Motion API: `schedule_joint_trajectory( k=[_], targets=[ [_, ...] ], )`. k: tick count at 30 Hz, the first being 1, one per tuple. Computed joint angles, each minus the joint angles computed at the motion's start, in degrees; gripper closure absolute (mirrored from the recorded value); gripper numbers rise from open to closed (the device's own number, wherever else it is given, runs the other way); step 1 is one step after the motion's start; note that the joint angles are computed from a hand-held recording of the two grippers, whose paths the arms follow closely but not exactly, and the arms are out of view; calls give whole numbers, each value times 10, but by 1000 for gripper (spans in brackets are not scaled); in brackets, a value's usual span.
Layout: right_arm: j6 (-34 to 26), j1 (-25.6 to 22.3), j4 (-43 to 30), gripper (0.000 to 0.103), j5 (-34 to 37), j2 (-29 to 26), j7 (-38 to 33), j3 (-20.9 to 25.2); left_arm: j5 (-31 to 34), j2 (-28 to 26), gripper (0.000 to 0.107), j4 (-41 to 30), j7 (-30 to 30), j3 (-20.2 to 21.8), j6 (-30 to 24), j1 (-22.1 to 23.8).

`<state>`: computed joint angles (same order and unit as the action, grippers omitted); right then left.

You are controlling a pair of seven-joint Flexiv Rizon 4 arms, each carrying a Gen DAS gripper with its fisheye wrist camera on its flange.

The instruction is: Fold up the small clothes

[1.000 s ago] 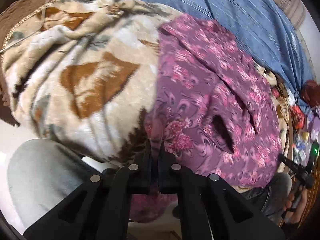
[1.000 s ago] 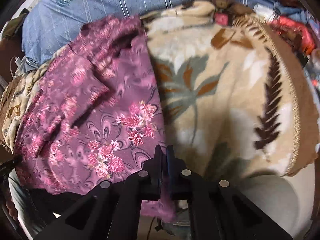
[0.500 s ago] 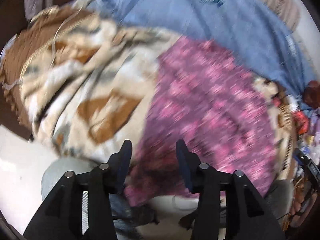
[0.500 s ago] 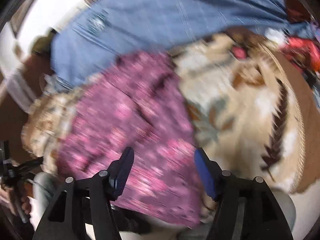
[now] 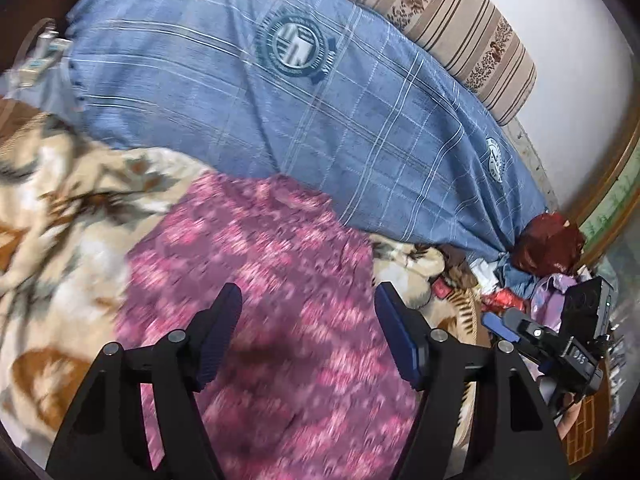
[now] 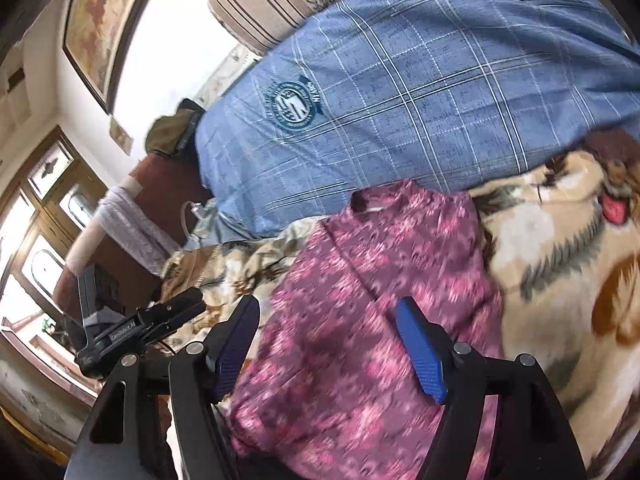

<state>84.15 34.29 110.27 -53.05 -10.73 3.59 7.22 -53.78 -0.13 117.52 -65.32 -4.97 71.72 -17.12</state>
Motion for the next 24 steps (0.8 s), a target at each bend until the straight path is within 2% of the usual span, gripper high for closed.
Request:
schedule_joint_trajectory(
  k=[1, 4, 5, 6, 8, 10, 11, 13, 14, 16, 19, 24],
  targets=[
    [-34, -10, -26, 27, 44, -18, -55, 15, -3, -20, 38, -19, 4, -4, 1, 2],
    [-58, -37, -84, 26, 157, -73, -165, 43, -6, -91, 38, -85, 10, -24, 8, 18],
    [-67, -53, -117, 26, 211, -105, -222, 61, 2, -114, 38, -106, 8, -30, 4, 26],
    [-76, -61, -136, 26, 232, -122, -250, 71, 9, -142, 38, -129, 4, -37, -3, 35],
    [-134, -75, -208, 26, 286, -178, -329, 84, 17, -177, 38, -151, -2, -50, -10, 50],
    [-180, -82, -258, 28, 305, -216, -364, 89, 25, -201, 38, -152, -17, -57, -17, 63],
    [-202, -82, -290, 28, 316, -241, -380, 83, 24, -207, 38, -146, -19, -62, -10, 68],
    [-241, -91, -353, 29, 349, -287, -425, 91, 80, -223, 38, -155, -65, -43, -41, 71],
    [-270, -93, -394, 30, 362, -314, -446, 93, 86, -226, 38, -156, -68, -47, -49, 79],
    [-318, -95, -465, 30, 382, -357, -494, 99, 86, -231, 38, -154, -79, -53, -38, 90],
    [-387, -90, -573, 31, 407, -423, -570, 111, 60, -228, 38, -148, -64, -75, -38, 110],
    [-486, -73, -675, 31, 447, -481, -628, 107, 57, -226, 38, -148, -61, -75, -41, 115]
  ],
)
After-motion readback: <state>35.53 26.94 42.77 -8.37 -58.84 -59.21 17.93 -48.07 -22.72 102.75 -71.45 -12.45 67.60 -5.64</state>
